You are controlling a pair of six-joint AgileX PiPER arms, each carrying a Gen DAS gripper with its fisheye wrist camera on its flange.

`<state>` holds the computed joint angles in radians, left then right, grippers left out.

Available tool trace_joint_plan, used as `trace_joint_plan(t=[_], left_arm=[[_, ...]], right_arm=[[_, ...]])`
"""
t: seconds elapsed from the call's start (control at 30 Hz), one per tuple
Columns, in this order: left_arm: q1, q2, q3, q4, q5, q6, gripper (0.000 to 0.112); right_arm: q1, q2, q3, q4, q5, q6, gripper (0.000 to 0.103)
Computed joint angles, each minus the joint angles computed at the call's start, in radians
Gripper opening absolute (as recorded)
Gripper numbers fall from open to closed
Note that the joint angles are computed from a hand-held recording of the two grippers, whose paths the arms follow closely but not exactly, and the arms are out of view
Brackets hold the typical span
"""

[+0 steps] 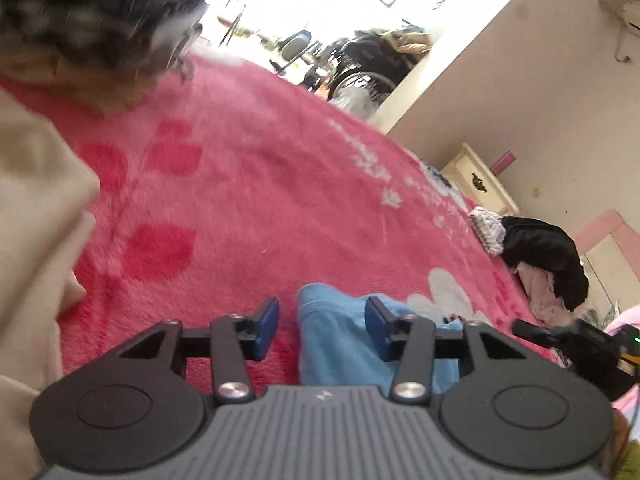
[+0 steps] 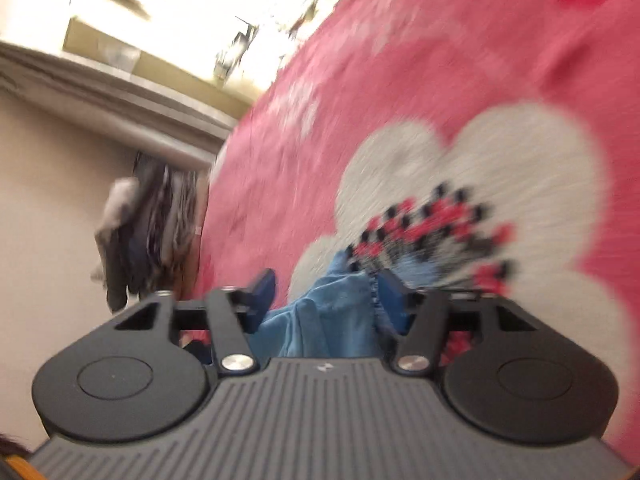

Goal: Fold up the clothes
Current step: 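Lift the shirt end with both grippers and fold it over the shirt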

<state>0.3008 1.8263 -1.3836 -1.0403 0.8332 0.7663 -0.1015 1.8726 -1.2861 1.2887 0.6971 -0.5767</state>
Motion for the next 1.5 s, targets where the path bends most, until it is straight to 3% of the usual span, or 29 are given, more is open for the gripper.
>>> trace_joint_plan(t=[0.13,0.33,0.43,0.53,0.67,0.77,0.9,0.97,1.1,1.23,1.5], left_arm=[[0.009,-0.095,0.046,0.003,0.052,0.051,0.053],[0.008,-0.248,0.131,0.04,0.236,0.155,0.056],[-0.029,-0.328,0.191,0.073,0.311,0.236,0.056],[-0.128,-0.419,0.267,0.11,0.323,0.351,0.056],[-0.307,-0.522,0.384,0.147,0.259,0.471,0.056],[-0.467,-0.559,0.445,0.211,0.123,0.458,0.055],[-0.605,-0.585,0.498,0.286,-0.052,0.417,0.053],[-0.637,-0.588,0.509,0.308,-0.109,0.399,0.045],[-0.622,-0.548,0.487,0.311,-0.122,0.367,0.02],[-0.504,-0.468,0.417,0.224,0.006,0.331,0.011],[-0.267,-0.342,0.35,0.01,0.263,0.274,0.008]], right_arm=[[-0.086,-0.235,0.227,-0.026,0.011,0.07,0.06],[-0.203,-0.581,0.529,-0.216,0.182,0.311,0.06],[-0.249,-0.673,0.66,-0.202,0.277,0.368,0.06],[-0.249,-0.687,0.766,-0.118,0.294,0.351,0.06],[-0.255,-0.653,0.819,0.028,0.281,0.275,0.059],[-0.265,-0.652,0.811,0.115,0.291,0.219,0.058],[-0.236,-0.659,0.759,0.113,0.273,0.222,0.058],[-0.237,-0.662,0.747,0.116,0.282,0.209,0.058],[-0.261,-0.638,0.767,0.233,0.337,0.099,0.059],[-0.298,-0.624,0.785,0.286,0.377,0.05,0.059],[-0.413,-0.67,0.829,0.216,0.394,0.123,0.059]])
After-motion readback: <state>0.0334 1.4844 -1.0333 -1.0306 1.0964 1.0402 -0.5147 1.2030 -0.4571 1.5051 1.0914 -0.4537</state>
